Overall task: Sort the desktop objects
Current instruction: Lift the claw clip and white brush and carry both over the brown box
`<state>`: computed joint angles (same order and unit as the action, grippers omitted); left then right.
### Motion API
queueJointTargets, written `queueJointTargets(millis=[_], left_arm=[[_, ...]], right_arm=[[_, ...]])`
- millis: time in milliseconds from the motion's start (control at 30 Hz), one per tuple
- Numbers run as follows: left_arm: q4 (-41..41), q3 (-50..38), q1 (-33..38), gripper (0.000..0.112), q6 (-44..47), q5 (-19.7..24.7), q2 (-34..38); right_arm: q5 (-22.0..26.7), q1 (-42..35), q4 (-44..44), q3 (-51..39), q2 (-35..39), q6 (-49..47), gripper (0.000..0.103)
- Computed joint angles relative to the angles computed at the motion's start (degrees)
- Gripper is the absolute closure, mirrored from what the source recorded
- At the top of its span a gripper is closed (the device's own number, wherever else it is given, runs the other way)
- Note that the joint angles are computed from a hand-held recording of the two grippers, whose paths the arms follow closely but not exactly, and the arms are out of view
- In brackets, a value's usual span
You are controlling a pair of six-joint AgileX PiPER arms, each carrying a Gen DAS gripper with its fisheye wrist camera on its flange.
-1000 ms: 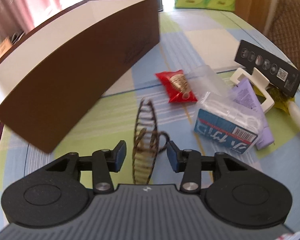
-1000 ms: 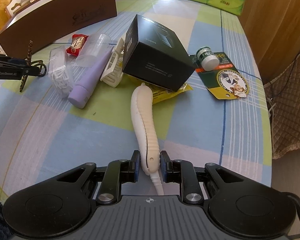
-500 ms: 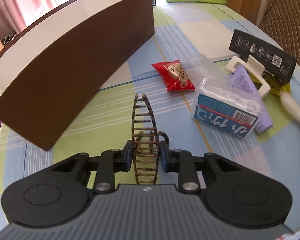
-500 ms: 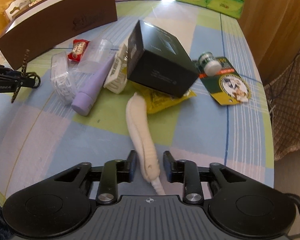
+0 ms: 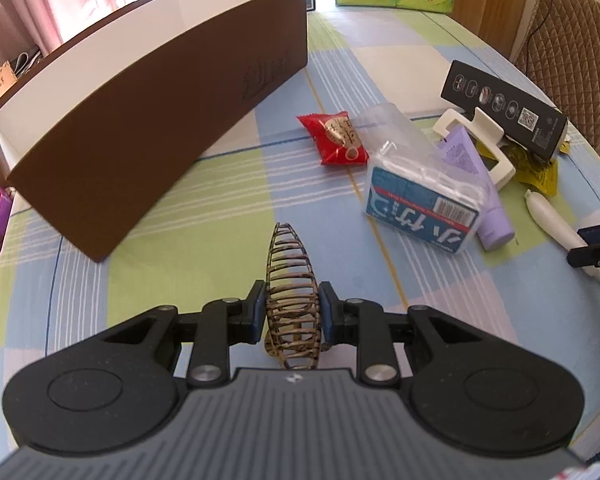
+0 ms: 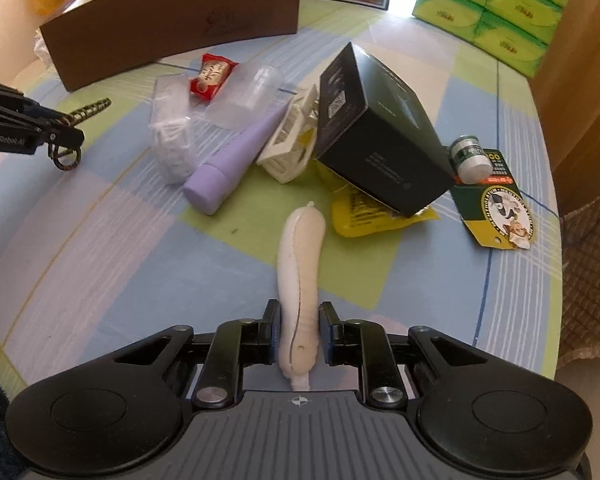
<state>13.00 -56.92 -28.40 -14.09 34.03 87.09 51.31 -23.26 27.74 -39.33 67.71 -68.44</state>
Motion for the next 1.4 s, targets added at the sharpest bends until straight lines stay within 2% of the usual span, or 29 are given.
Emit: queueJointTargets(millis=[300, 567, 800, 1067, 1233, 1400], left_arm=[[1.36, 0.39, -0.60, 0.090, -3.74, 2.06, -4.39], [2.76, -3.32, 0.26, 0.090, -5.36, 2.92, -7.24], [3.41, -9.89, 3.78, 0.090, -3.87, 2.29, -6.46], [1.17, -20.40, 10.47, 0.090, 0.96, 0.97, -1.10], [1.01, -28.41, 14.66, 0.090, 2.70, 1.05, 4.73], [1.40, -38.05, 18.38, 0.090, 3.09, 3.48, 12.06]], right_arm=[[9.46, -0.92, 5.86, -5.99, -1.37, -0.50, 0.086], [13.20, 5.03, 11.47, -15.44, 2.56, 4.28, 0.086], [11.54, 14.61, 14.29, -26.44, 9.63, 9.25, 0.086], [7.91, 26.18, 14.65, -41.93, 20.32, 14.53, 0.086], [6.40, 32.39, 13.36, -55.75, 29.77, 17.61, 0.086], [7.75, 37.79, 8.36, -76.04, 42.83, 22.48, 0.086]])
